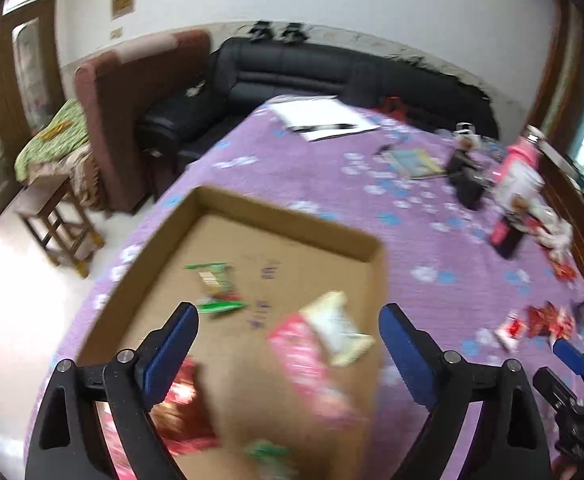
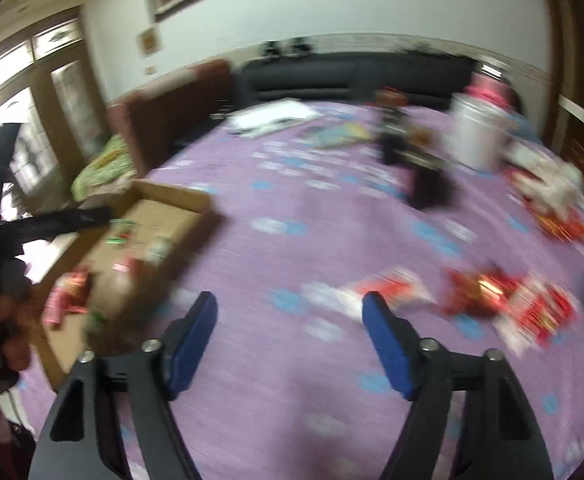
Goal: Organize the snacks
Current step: 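Return the left gripper to the white-red packet and grasp it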
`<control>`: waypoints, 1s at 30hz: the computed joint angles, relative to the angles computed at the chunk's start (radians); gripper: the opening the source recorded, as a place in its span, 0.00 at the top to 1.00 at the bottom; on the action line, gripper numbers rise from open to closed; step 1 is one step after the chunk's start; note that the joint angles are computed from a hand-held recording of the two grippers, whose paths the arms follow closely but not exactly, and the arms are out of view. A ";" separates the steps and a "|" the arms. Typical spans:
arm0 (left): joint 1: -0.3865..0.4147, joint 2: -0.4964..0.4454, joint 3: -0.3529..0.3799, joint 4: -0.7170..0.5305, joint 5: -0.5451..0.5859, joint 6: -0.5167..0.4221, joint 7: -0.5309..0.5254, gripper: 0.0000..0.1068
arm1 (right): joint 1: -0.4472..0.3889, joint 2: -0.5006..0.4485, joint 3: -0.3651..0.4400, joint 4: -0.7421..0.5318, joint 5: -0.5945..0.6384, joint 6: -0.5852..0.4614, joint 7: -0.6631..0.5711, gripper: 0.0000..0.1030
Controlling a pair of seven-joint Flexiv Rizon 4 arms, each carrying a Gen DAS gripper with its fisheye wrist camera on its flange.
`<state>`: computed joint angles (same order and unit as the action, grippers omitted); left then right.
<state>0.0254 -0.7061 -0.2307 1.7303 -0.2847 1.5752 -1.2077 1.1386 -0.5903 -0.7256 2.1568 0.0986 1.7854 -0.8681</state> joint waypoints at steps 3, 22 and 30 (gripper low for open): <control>-0.013 0.008 -0.041 0.020 0.019 0.012 0.020 0.12 | 0.011 0.028 -0.034 0.096 0.051 0.026 0.008 0.27; -0.340 -0.130 0.108 -0.159 0.125 -0.058 0.075 0.11 | -0.274 0.045 0.099 0.204 0.206 0.146 -0.092 0.27; -0.394 -0.203 0.167 -0.290 0.148 -0.126 0.038 0.11 | -0.361 0.022 0.186 0.100 0.163 0.124 -0.149 0.37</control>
